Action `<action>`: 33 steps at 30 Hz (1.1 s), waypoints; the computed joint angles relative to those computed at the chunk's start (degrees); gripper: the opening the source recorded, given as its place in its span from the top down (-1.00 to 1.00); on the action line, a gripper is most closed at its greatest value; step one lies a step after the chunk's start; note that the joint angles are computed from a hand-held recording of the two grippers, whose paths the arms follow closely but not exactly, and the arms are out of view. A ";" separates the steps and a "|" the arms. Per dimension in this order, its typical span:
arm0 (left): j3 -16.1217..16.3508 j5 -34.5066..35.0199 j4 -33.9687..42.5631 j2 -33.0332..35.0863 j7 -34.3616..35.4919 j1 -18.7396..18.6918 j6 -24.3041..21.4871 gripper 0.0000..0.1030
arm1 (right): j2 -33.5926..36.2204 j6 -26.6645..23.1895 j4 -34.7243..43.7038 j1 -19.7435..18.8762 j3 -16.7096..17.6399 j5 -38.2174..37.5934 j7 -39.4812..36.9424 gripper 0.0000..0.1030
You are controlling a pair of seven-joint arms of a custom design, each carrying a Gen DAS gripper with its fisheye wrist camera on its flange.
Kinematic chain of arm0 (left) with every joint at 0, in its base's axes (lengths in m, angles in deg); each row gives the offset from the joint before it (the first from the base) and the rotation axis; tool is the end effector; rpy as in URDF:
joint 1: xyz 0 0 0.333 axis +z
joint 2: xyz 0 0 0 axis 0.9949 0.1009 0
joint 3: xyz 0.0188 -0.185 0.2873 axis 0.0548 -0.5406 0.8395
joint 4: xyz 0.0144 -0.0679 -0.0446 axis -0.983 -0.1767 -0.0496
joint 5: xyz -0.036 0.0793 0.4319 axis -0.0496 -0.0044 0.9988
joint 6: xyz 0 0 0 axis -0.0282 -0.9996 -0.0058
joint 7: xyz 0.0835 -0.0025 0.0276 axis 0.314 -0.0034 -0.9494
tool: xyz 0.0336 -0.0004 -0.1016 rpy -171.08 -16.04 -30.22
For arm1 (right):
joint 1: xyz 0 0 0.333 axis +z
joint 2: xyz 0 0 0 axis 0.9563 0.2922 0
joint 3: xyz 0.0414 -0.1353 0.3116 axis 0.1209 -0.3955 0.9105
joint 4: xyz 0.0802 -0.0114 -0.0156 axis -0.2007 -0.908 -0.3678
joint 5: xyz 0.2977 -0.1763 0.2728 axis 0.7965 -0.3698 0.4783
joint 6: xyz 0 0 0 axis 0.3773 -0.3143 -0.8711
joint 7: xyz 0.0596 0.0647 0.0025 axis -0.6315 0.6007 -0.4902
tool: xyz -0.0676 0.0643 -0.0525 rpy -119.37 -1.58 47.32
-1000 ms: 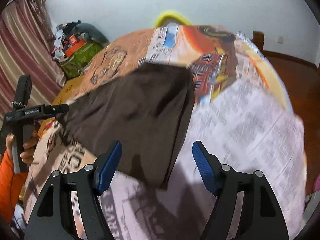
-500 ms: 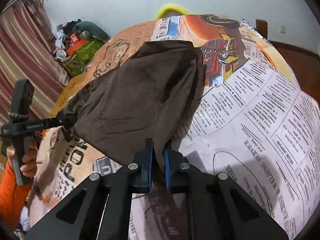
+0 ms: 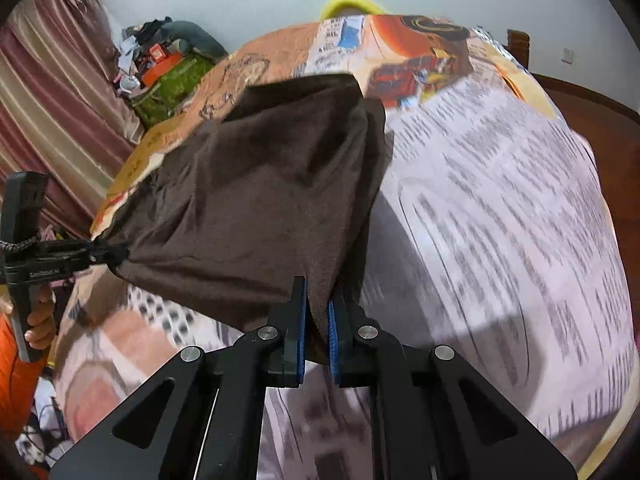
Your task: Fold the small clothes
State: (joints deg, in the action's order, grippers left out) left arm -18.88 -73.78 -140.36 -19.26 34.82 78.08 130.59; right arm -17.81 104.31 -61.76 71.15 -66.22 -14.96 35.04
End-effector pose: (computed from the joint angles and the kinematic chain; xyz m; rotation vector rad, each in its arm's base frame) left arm 0.6609 -0.2275 0.4390 -2.1681 1.9485 -0.6140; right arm 0.6498 -0.0265 0.4625 -2.1392 1.2701 0.1126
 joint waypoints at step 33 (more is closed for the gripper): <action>3.79 13.17 19.07 16.07 -8.69 -0.09 -1.17 0.29 | 9.98 9.98 11.25 0.00 3.26 7.19 -0.88 0.92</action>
